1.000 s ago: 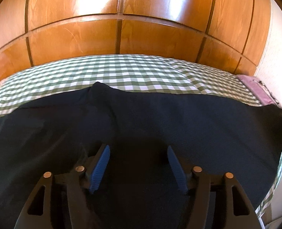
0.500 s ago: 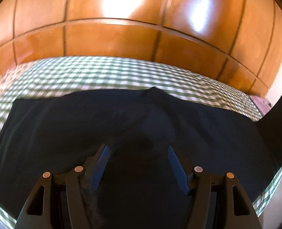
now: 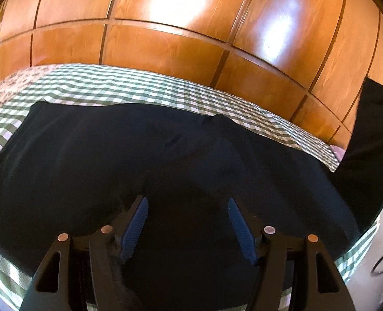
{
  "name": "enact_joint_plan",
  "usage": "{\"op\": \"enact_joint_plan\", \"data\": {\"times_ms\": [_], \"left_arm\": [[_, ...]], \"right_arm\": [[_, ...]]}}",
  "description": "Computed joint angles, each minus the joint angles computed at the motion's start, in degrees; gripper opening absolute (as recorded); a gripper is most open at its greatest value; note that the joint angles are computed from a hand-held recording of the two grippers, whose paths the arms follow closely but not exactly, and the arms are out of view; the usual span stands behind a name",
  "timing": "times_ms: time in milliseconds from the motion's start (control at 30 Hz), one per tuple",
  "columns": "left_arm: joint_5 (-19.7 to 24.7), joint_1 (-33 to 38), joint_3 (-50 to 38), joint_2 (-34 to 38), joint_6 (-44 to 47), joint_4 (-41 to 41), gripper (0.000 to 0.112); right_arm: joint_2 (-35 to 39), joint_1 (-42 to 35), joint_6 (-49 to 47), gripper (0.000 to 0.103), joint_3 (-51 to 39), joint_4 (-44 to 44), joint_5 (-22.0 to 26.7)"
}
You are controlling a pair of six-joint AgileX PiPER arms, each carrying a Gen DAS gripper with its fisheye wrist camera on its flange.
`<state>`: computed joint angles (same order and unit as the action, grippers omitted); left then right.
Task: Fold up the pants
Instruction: 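Lift the held leg end high with the right tool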
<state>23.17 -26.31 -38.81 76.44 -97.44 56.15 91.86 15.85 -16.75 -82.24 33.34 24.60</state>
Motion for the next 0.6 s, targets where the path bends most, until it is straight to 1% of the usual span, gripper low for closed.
{"op": "enact_joint_plan", "data": {"times_ms": [67,200,400,433,500,600], "left_arm": [[-0.4,0.7,-0.28,-0.46,1.41,-1.7,0.065],[-4.45,3.59,0.58,-1.44,1.78,-4.52,0.065],[-7.47,5.39,1.53,-2.44,2.67,-6.02,0.065],[-8.07,5.78,1.63,-2.49,3.1,-6.46,0.065],[-8.69,6.04,1.84,-2.54,3.22,-6.62,0.065],[-8.48,5.83,1.9,-2.45,2.7,-5.94,0.065]], "right_arm": [[0.79,2.55,1.01,0.016,0.17,-1.48,-0.13],[2.59,7.04,0.29,0.016,0.58,-1.58,0.49],[6.46,11.74,1.17,0.016,1.48,-4.07,0.4],[7.28,12.12,0.29,0.016,1.91,-3.07,0.4],[8.53,12.99,-0.77,0.016,2.9,-1.98,0.42],[10.19,14.2,-2.02,0.016,4.3,-1.44,0.34]]}}
